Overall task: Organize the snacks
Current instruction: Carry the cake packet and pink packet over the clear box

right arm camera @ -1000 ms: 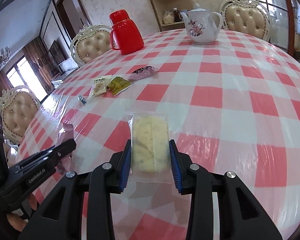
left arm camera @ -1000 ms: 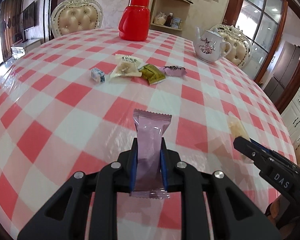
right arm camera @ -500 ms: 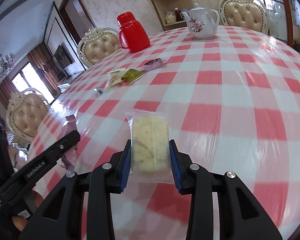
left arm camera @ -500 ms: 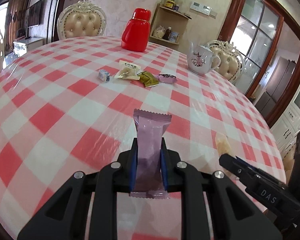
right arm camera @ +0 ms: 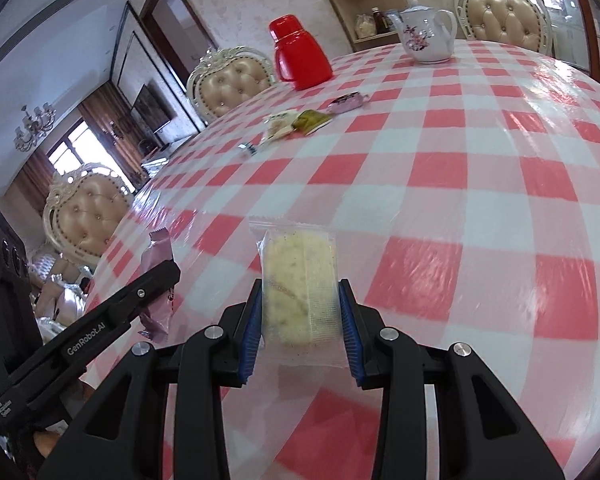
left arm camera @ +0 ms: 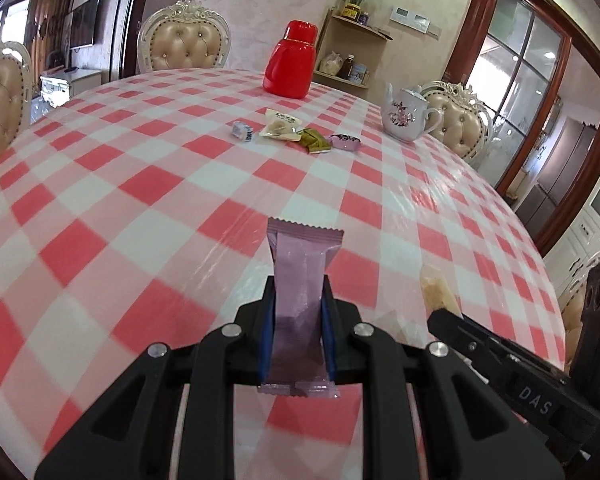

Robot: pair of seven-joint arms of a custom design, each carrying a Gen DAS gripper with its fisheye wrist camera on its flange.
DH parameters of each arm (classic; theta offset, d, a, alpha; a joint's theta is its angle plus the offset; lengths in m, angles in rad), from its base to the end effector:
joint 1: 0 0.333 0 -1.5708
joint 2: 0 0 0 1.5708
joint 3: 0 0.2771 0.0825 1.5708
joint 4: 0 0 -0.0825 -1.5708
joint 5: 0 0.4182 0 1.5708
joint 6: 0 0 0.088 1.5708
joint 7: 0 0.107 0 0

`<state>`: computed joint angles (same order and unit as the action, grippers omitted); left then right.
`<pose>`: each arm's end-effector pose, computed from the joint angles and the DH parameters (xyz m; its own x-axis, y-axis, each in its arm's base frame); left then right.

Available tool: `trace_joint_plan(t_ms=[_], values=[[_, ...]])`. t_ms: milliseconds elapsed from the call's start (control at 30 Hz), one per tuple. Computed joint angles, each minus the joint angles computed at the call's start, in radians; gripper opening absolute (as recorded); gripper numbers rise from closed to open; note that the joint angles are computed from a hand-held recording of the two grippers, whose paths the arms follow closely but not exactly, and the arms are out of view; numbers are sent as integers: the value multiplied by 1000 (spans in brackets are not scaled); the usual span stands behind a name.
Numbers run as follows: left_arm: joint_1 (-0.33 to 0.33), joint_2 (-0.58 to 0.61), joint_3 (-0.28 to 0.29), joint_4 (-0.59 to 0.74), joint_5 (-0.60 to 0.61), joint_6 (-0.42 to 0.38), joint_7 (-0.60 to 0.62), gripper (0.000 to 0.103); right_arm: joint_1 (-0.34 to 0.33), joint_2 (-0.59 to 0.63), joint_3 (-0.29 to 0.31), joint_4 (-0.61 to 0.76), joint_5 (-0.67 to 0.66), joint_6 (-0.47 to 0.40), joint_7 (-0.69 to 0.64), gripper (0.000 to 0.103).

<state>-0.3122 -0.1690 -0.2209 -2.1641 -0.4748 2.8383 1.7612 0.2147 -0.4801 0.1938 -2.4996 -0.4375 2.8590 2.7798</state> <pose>0.5148 -0.2817 0.5107 -0.4293 -0.8678 0.2503 -0.6779 0.1266 -0.7242 0.4444 0.2217 0.4927 -0.2079 -0.8851 -0.4165 -0.6140 0.4495 -0.6488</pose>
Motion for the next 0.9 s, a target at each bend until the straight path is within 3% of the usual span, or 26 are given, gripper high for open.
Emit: trace_joint_plan(t_ms=[433,900], values=[[27,-313,56,-276,69,-35,27,20,109,57,10,60,53,-15,-91,36],[102,-505,131,-430,91,-94,86,20,222,213,42,250,37,-54,-238,36]])
